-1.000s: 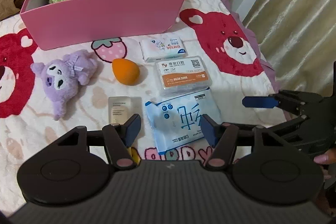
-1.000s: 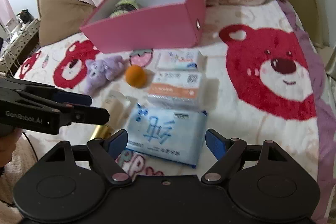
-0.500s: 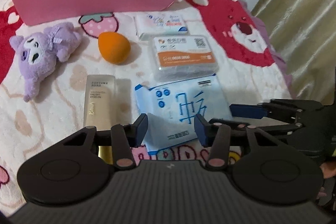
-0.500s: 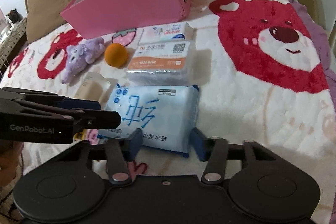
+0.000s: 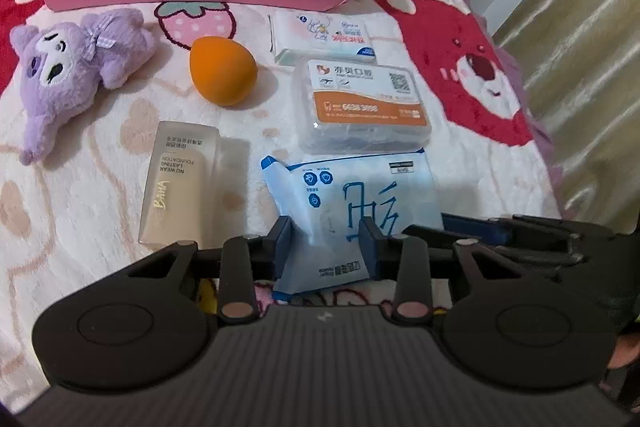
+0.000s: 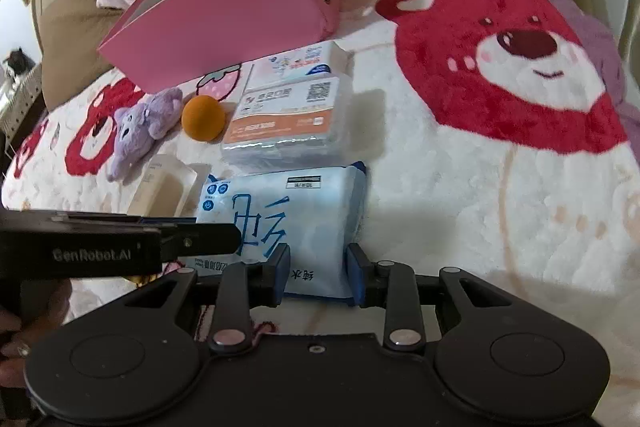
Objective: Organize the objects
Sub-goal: 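Carry the wet-wipe pack with the right tool into the pink box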
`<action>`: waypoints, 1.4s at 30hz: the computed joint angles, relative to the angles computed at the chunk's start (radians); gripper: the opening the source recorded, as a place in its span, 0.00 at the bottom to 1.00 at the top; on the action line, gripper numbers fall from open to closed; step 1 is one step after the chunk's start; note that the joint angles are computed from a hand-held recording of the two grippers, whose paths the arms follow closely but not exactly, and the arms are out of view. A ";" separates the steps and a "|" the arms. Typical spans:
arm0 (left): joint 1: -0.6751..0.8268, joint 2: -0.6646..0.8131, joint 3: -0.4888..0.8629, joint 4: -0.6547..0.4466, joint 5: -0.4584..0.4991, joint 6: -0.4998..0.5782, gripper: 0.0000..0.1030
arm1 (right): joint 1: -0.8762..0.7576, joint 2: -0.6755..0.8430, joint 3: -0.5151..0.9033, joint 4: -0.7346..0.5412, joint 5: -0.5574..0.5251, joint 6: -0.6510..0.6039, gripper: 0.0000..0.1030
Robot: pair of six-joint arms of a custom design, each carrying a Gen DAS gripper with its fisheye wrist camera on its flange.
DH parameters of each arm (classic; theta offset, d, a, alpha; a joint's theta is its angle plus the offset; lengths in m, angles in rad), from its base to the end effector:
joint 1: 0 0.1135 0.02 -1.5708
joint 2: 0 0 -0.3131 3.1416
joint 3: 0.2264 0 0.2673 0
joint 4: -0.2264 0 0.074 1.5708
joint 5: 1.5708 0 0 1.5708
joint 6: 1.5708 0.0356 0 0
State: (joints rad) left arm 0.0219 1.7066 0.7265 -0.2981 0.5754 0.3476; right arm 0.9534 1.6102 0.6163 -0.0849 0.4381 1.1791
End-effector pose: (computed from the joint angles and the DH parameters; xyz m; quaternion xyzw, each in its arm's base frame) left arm 0.2876 -0.0131 0.1413 0.1946 0.9294 -0.2503 0.1890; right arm 0.1714 0.2154 0.1471 0.1592 0.9347 0.1062 0.2994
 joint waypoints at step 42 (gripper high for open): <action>0.175 -0.082 0.650 -0.437 0.121 0.048 0.34 | -0.177 0.013 0.774 -0.493 0.038 -0.643 0.42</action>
